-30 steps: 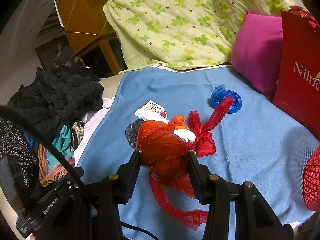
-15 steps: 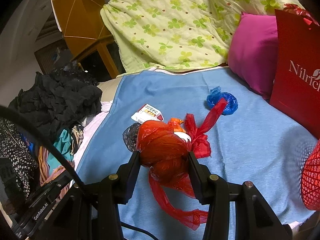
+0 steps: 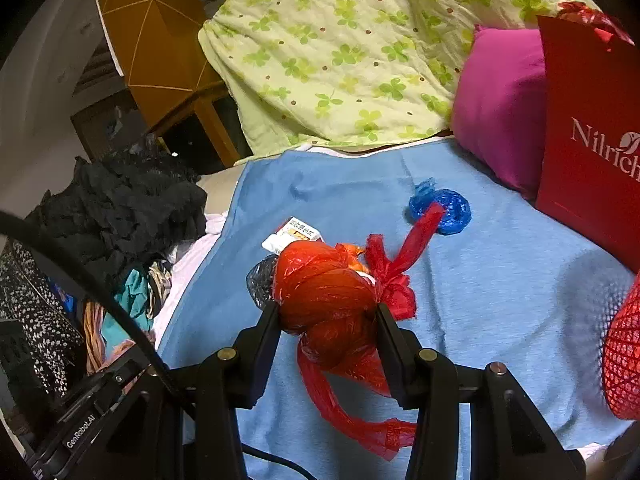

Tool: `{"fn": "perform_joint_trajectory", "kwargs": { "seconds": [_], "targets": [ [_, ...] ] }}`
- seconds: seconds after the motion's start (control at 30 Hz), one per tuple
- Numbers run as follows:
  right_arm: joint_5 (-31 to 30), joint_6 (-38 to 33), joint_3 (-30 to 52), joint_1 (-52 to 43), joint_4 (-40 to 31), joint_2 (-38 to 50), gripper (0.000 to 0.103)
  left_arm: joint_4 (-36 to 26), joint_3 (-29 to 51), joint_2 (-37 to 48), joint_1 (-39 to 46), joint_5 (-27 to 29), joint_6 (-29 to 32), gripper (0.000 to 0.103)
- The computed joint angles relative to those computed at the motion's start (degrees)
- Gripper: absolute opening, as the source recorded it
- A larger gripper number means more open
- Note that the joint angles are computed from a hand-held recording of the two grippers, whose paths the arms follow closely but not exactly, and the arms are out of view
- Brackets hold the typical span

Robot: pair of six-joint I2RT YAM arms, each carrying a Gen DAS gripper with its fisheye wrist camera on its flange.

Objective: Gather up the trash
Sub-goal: 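Lift the red plastic bag with the right gripper and hold it, then grasp the blue medicine box with the left gripper while the right holds the red bag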

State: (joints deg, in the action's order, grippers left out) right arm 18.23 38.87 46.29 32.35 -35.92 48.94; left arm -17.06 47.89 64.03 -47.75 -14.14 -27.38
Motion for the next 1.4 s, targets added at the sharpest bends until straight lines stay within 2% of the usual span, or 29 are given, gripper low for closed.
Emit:
{"fn": "perform_joint_trajectory", "kwargs": {
  "seconds": [0.33, 0.47, 0.57, 0.73, 0.77, 0.8, 0.83, 0.87, 0.9, 0.97, 1.03, 1.13, 1.3, 1.4],
  "targets": [
    [-0.5, -2.6, -2.0, -4.0, -5.7, -13.2, 0.049, 2.3, 0.4, 0.7, 0.8, 4.7, -0.2, 0.0],
    [-3.4, -6.0, -2.7, -9.9, -8.6, -19.8, 0.049, 3.5, 1.1, 1.8, 0.2, 6.5, -0.7, 0.0],
    [-11.9, -10.2, -3.3, -20.5, -10.3, -24.2, 0.049, 4.3, 0.5, 2.3, -1.1, 4.5, 0.3, 0.0],
    [-34.5, -20.5, -4.9, -46.2, -12.1, -27.8, 0.049, 5.8, 0.4, 7.9, 2.0, 8.0, -0.5, 0.002],
    [-39.0, -22.2, -5.5, -50.8, -12.4, -27.7, 0.049, 6.4, 0.6, 9.8, 2.0, 8.1, -0.3, 0.01],
    [-42.6, -23.7, -6.3, -54.7, -12.6, -27.5, 0.049, 6.1, 1.8, 12.9, 2.1, 8.3, -0.4, 0.038],
    [-45.1, -24.8, -7.2, -57.3, -12.6, -27.4, 0.049, 6.0, 3.2, 16.5, 2.2, 8.7, -0.9, 0.056],
    [-47.0, -25.8, -7.8, -59.4, -12.6, -27.2, 0.049, 7.5, 3.9, 19.6, 2.3, 9.1, -1.2, 0.08],
    [-48.9, -26.9, -8.6, -61.4, -12.5, -26.7, 0.049, 8.8, 4.7, 22.4, 2.1, 9.2, -1.0, 0.083],
    [-51.1, -28.8, -9.9, -64.3, -12.4, -25.9, 0.049, 7.4, 8.7, 28.5, 1.4, 8.7, -0.5, 0.083],
    [-52.4, -30.3, -11.1, -66.2, -11.8, -24.8, 0.049, 8.5, 11.8, 33.1, 0.5, 8.7, 0.7, 0.083],
    [-53.6, -31.4, -12.6, -68.0, -9.9, -22.6, 0.049, 6.9, 18.3, 39.4, -1.6, 5.1, 6.1, 0.084],
    [-49.0, -29.3, -15.3, -62.8, -4.7, -20.5, 0.049, 1.3, 27.6, 47.4, -3.3, 0.9, 13.8, 0.085],
    [-46.5, -27.6, -16.9, -58.9, -1.8, -19.7, 0.049, 0.3, 29.6, 49.7, -3.7, -0.5, 16.9, 0.086]
  ]
}}
